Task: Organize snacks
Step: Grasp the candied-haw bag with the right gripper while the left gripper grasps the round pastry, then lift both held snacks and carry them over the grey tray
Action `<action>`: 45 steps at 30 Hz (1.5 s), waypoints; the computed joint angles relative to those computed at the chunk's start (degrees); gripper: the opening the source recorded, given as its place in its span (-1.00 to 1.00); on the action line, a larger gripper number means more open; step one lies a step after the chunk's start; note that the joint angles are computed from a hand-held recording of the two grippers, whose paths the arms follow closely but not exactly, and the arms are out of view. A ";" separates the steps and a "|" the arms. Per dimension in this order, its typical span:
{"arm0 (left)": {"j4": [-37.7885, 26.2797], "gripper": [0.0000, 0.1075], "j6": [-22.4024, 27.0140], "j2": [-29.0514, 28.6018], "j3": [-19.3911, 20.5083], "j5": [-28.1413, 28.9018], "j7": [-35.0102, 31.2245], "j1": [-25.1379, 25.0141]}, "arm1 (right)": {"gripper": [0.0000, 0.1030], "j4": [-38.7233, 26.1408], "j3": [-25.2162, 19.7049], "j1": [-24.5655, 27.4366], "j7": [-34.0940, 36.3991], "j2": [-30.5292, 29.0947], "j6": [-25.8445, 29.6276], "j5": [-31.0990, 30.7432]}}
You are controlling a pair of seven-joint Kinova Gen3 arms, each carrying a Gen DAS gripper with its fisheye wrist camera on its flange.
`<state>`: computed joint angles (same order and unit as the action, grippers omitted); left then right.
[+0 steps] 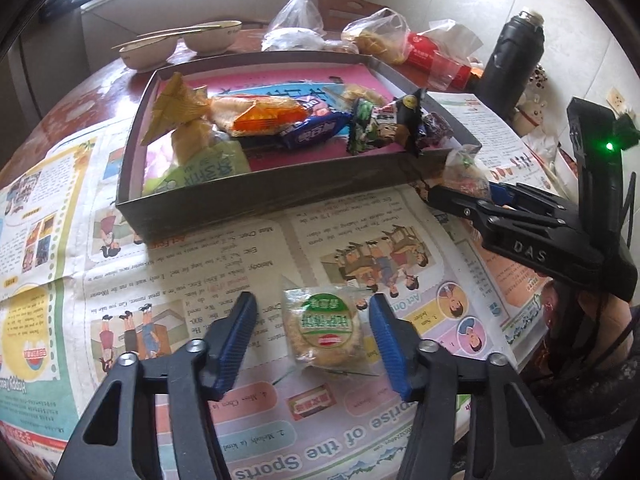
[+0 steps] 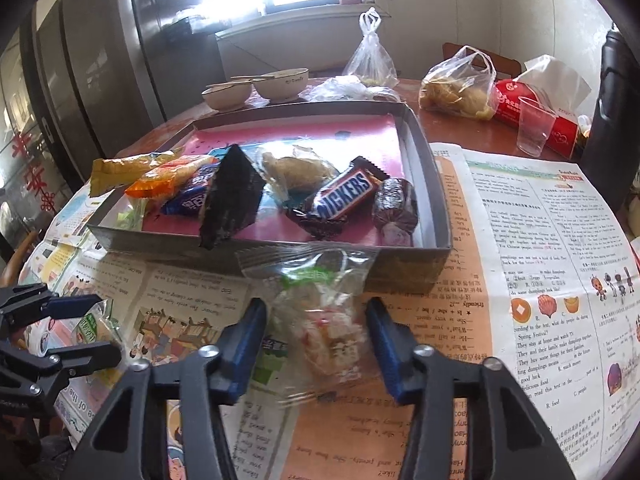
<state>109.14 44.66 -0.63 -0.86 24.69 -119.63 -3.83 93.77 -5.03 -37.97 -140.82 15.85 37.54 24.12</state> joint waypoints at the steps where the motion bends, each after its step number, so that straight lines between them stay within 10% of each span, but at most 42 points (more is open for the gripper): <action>1: 0.00 -0.14 -0.04 0.00 0.05 -0.01 -0.04 0.06 | -0.15 0.23 0.08 0.06 -0.19 -0.12 -0.20 0.02; 45: -15.30 -0.36 0.44 8.27 3.47 0.83 5.49 0.16 | -0.24 -2.92 -0.21 5.13 3.28 -2.27 -4.71 -3.72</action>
